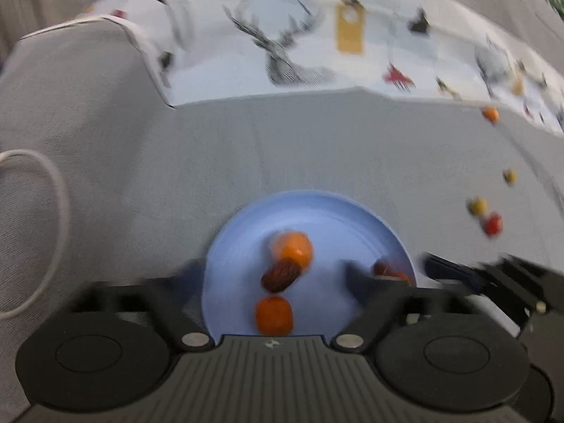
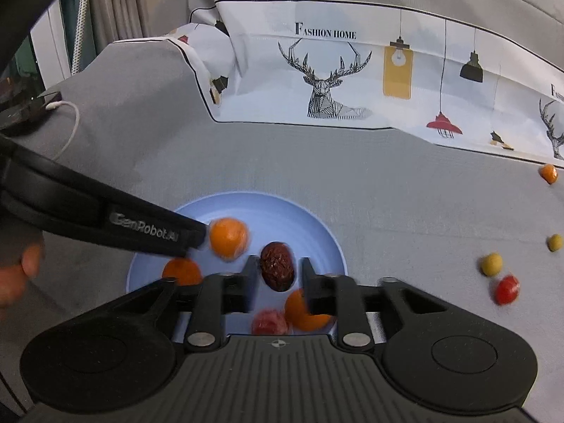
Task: Organize fruits
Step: 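Open both tools to drop the red dates onto the blue plate, then move both tools to the yellow fruits and grasp one in each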
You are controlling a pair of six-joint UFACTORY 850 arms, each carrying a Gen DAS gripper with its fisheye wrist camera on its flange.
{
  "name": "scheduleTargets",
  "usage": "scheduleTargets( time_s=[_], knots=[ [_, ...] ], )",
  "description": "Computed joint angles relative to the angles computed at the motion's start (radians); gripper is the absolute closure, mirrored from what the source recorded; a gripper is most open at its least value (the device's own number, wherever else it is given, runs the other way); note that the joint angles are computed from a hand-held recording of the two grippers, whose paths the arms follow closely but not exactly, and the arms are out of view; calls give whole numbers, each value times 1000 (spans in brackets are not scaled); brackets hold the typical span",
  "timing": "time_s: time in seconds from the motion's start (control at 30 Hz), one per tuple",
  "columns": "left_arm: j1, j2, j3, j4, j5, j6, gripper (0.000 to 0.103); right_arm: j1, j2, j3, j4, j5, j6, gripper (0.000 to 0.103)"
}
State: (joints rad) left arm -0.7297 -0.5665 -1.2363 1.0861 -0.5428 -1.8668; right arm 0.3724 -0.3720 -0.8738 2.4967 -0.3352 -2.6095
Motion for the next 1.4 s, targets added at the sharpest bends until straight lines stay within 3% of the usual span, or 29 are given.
scheduleTargets(
  time_s=[0.03, 0.17, 0.2, 0.4, 0.5, 0.77, 1.13, 1.4],
  knots=[
    [-11, 15, 15, 37, -24, -56, 1, -7, 13, 5, -60, 9, 59, 33],
    [-45, 62, 49, -35, -60, -10, 1, -43, 118, 87, -286, 27, 271, 12],
    [-60, 78, 66, -49, -66, -18, 0, -44, 118, 86, -301, 28, 286, 12],
    [-154, 143, 116, -171, -117, 0, 0, -107, 351, 270, -649, 38, 652, 6],
    [-203, 162, 118, -200, -144, -11, 0, -137, 526, 392, -583, 50, 598, 3],
    [-325, 159, 69, -149, -252, -67, 0, -194, 727, 512, -467, 24, 452, 1],
    [-388, 161, 32, -112, -357, -88, 0, -246, 832, 566, -453, -19, 449, 1],
    [-397, 161, 21, -104, -373, -76, 0, -253, 862, 582, -427, -24, 438, 1]
  ],
)
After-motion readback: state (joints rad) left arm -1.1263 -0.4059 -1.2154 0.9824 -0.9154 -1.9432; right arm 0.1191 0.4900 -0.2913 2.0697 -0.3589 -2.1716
